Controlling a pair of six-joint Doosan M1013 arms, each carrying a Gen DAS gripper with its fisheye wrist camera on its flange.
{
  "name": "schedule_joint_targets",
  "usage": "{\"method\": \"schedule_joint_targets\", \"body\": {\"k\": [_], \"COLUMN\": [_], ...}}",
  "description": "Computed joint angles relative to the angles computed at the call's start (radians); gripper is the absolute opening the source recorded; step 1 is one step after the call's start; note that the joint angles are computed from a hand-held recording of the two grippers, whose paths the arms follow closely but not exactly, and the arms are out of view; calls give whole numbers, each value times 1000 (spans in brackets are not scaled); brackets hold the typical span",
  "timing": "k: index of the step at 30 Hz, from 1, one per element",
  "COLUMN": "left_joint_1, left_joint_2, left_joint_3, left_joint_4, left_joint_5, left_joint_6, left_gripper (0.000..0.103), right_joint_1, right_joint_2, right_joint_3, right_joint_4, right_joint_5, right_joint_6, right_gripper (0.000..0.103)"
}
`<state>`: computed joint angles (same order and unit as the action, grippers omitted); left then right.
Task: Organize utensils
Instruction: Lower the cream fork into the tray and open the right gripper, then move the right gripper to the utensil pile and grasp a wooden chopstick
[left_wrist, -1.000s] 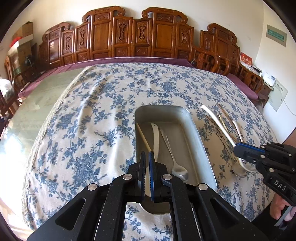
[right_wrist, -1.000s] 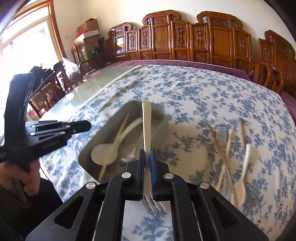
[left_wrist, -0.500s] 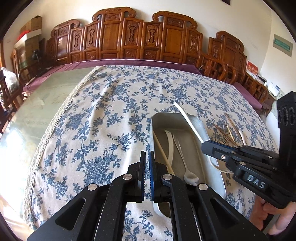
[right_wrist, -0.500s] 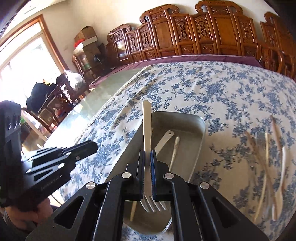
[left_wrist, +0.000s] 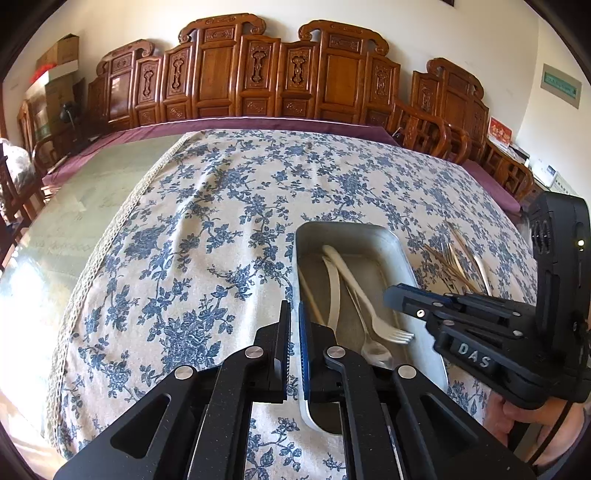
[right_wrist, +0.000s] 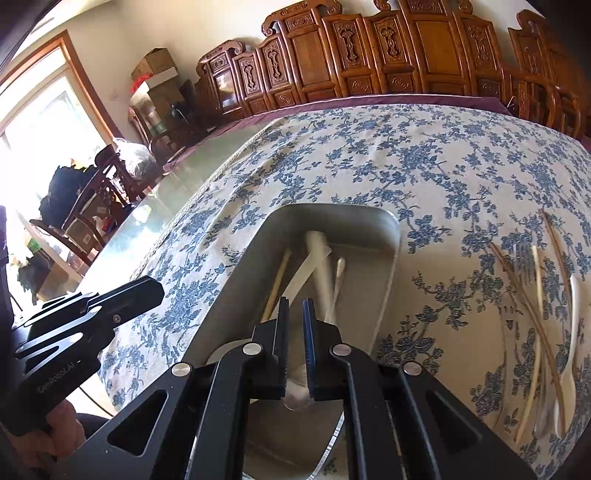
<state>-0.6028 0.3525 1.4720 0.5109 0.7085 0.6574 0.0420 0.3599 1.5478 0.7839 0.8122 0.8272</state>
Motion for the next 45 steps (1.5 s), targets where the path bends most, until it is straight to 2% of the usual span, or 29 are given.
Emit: {"method": "schedule_joint_targets", "body": {"k": [4,6,13,15,17,20,24,28,35,38,45], "left_joint_1": [-9,-15,-34,-40,-46,-57,-71,-86,-100,-106,-117], "left_joint_2": [3,7,22,27,32,42,51,63,78,84,93], "left_joint_3": [-5,-9,-33,-40,-47,-61,-73,-85,-99,-104,-111], "left_joint_4": [0,2,-26,-36,-37,-57,-77,-85,-115,-117,-110], "left_joint_5": [-7,-12,-27,-35,-40,-48,-54,-47,-42,-38,-33], "left_joint_6": [5,12,59,70,75,103,139,172,209,216,221], "left_gripper": [5,9,14,22,24,35,43,44,44,44,45], "right_joint_1": [-24,-39,-101,-118,-134,-155,-178,-187,-190,-187,-181], "right_joint_2": [-29,-46,-88,-91,-93,-88,-69,-50,-17,1,19], "right_joint_3": [23,34,54,48,43,33,18,23,38,27,18], "right_joint_4": [3,-4,-41,-53,-65,-112,-169,-220,-201,-212,-231], "right_joint_5": [-21,-29,-59,-63,-71,-79,-73,-75,-67,-45,-13], "right_joint_6": [-65,-93,-126,-120,-119,-92,-54,-38,-45,-29,-31], "right_gripper": [11,11,11,11,11,13,13,13,13,20,21]}}
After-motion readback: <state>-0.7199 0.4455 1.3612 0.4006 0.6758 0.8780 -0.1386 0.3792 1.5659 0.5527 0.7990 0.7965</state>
